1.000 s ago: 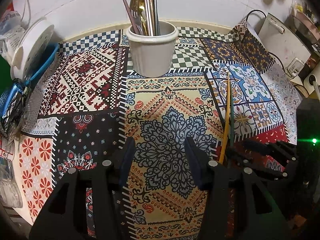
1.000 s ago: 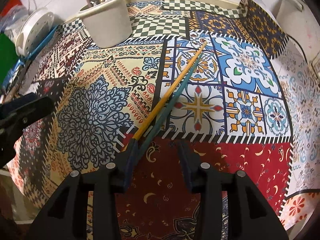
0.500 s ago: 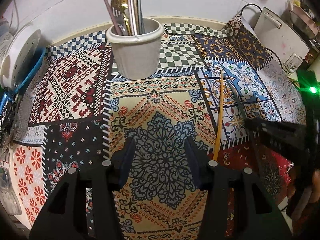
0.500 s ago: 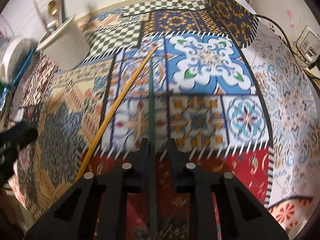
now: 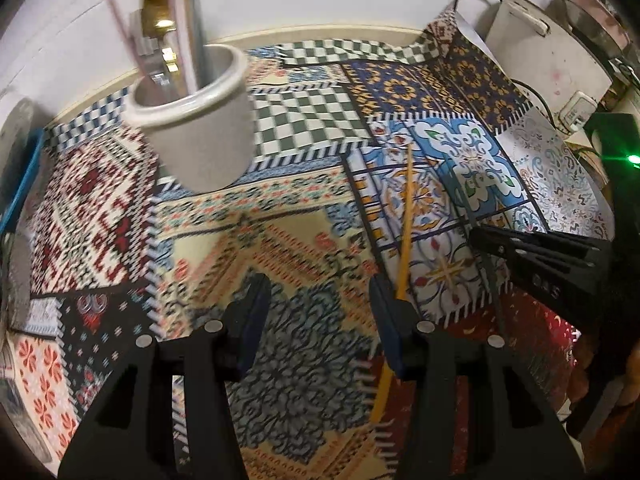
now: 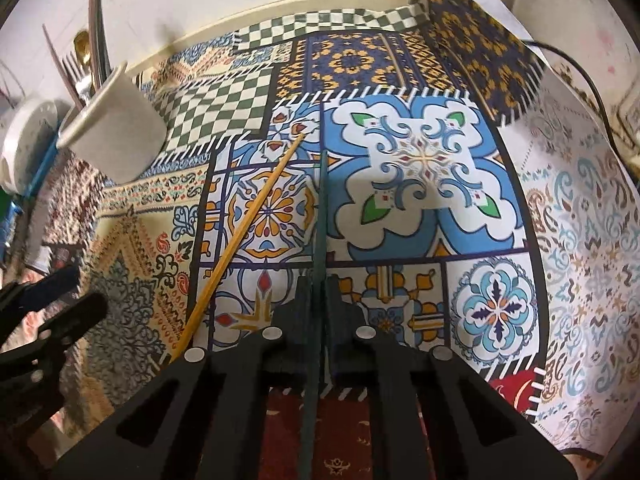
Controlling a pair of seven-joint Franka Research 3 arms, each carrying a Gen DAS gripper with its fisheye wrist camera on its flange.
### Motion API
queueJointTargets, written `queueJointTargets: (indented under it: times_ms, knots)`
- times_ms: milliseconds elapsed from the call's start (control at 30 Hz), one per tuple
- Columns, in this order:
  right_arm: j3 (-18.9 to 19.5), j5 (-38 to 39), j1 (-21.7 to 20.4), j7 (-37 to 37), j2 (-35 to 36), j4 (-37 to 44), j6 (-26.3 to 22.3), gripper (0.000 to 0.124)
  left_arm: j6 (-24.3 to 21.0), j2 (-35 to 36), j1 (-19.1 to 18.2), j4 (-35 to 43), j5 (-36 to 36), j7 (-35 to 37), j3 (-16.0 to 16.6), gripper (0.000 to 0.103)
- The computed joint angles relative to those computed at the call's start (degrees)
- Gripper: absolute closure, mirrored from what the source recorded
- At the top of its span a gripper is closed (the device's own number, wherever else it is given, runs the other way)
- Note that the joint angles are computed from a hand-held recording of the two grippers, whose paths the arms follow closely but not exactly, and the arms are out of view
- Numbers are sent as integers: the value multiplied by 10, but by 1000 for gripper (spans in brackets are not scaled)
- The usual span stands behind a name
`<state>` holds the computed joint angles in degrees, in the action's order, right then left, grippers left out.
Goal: Organize utensils
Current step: 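Grasp the yellow chopstick with the left tool while the right tool grasps the dark green chopstick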
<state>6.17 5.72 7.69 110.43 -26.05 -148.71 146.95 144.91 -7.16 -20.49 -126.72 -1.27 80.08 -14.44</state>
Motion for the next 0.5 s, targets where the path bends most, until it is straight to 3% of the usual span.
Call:
queueJointTargets:
  times_ms: [500]
  knots:
    - [-19,36,-21,-11,-72,-47,11,118,-62,140,-11,139,-25,50,-36,53]
